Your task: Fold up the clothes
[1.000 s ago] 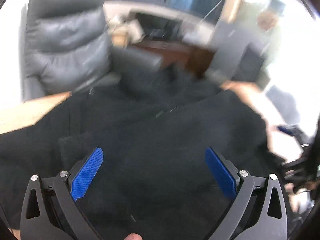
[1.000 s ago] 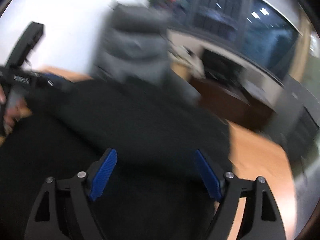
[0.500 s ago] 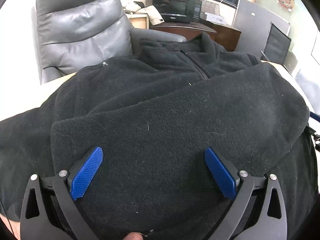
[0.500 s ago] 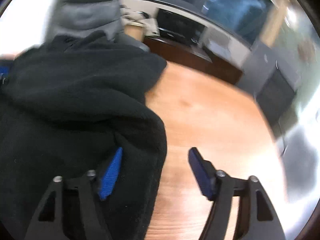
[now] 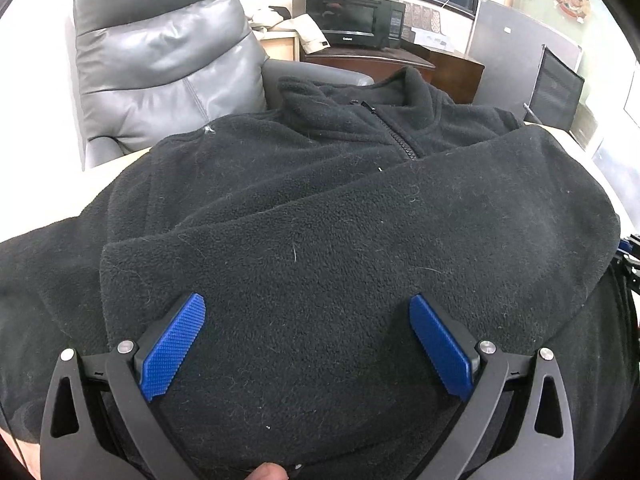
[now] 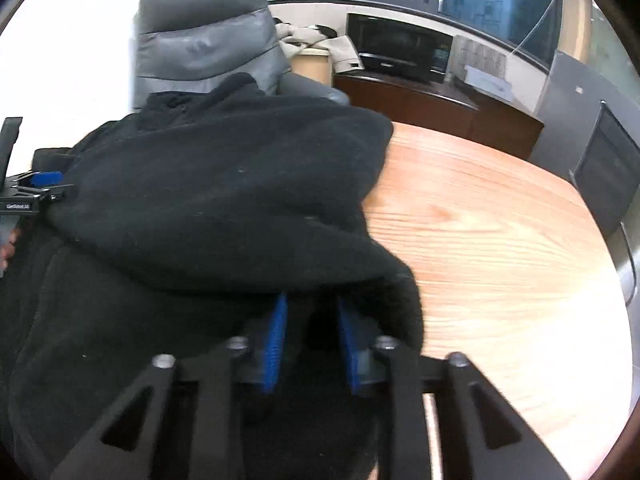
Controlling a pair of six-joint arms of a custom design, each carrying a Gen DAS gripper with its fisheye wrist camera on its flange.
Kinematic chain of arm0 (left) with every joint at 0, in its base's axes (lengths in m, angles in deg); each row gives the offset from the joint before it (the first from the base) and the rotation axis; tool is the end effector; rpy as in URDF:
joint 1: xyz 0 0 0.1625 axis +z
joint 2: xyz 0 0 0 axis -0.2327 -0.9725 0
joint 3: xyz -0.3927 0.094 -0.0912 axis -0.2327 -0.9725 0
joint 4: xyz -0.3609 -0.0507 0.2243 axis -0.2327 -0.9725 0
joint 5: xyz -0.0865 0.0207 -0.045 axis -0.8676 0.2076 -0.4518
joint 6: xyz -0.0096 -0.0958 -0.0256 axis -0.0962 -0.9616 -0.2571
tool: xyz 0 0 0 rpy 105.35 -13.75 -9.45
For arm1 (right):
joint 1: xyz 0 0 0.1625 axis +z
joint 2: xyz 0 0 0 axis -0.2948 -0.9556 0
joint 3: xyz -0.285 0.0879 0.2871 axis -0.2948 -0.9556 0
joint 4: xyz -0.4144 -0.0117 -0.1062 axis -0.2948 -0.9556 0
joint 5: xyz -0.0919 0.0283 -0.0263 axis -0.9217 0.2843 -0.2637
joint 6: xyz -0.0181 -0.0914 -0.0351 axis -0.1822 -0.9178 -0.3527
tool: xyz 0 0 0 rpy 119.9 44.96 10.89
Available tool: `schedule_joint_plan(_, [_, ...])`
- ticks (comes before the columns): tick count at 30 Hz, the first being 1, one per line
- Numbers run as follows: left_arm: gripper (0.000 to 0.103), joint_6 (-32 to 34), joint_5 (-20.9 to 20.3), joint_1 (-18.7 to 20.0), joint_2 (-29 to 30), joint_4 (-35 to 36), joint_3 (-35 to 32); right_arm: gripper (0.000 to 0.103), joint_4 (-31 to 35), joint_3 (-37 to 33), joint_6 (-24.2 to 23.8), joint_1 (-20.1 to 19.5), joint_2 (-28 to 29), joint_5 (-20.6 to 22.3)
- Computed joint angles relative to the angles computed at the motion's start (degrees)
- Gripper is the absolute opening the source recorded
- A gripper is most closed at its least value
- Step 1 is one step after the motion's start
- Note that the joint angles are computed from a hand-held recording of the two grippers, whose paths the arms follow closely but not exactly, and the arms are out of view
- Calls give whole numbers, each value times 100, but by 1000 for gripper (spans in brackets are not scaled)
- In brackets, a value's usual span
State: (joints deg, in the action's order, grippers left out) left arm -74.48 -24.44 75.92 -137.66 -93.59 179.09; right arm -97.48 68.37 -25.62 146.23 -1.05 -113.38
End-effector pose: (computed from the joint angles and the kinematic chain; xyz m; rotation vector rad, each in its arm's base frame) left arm 0.0534 -0.3480 0.4289 0.3579 2.2869 -0.7359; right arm 0.3396 -0.3178 0.0092 0.7050 -2.3094 0.6217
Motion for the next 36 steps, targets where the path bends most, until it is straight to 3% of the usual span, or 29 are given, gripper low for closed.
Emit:
schedule_joint_plan(2, [103, -36, -1, -7, 2, 50, -22, 33, 795, -217, 146, 171, -74, -46])
schedule_joint_plan(4, [103, -133, 10, -60, -36, 233, -60, 47, 1173, -238, 15, 308, -371, 370])
schedule_joint_plan(6, [103, -248, -86, -126, -158, 433, -101, 69, 954, -326, -256, 503, -501, 623])
schedule_joint_plan(8, [103, -266, -187, -131, -260, 412, -82, 82, 391, -471, -524, 606, -464, 828])
schedule_joint_plan(9, [103, -248, -214, -112, -284, 392, -64, 83, 187, -632, -652, 556, -324, 939])
schedule_joint_plan(12, [103, -258, -132, -126, -264, 406, -28, 79, 265, -1125, -869, 287, 193, 744])
schedule_joint_plan(15, [103, -193, -218, -93, -267, 326, -15, 59, 910, -1290, -251, -189, 422, 651])
schedule_joint_plan(16, [103, -165, -295, -78, -291, 299, -25, 59, 807, -1263, -270, -268, 498, 589])
schedule_joint_plan(18, [103, -227, -299, -151, -392, 366, -37, 59, 381, -1275, -678, -219, 720, 327])
schedule_joint_plan(20, [103, -329, -236, -239, -566, 447, -18, 59, 661, -1435, -609, -89, 780, 62])
schedule_joint_plan(22, [103, -438, -191, -278, -727, 547, 2, 60, 389, -1586, -1000, 128, 885, 132])
schedule_joint_plan(24, [103, -457, -260, -134, -740, 650, 25, 73, 234, -1683, -1245, 268, 996, 144])
schedule_joint_plan(26, [103, -445, -49, -228, -722, 775, 75, 73, 833, -1728, -866, 212, 1109, -172])
schedule_joint_plan(28, [103, -592, 140, -443, -770, 1049, 74, 74, 867, -1696, -506, 207, 1115, -225])
schedule_joint_plan(31, [103, -428, -94, -563, -978, 924, 150, 72, 827, -1895, -493, 312, 1190, -236])
schedule_joint_plan(33, [103, -614, -44, -368, -811, 1121, 122, 72, 549, -2079, -753, 349, 1332, -183])
schedule_joint_plan(36, [103, -768, 61, -468, -787, 1278, 61, 72, 826, -2600, -627, 212, 1610, -270])
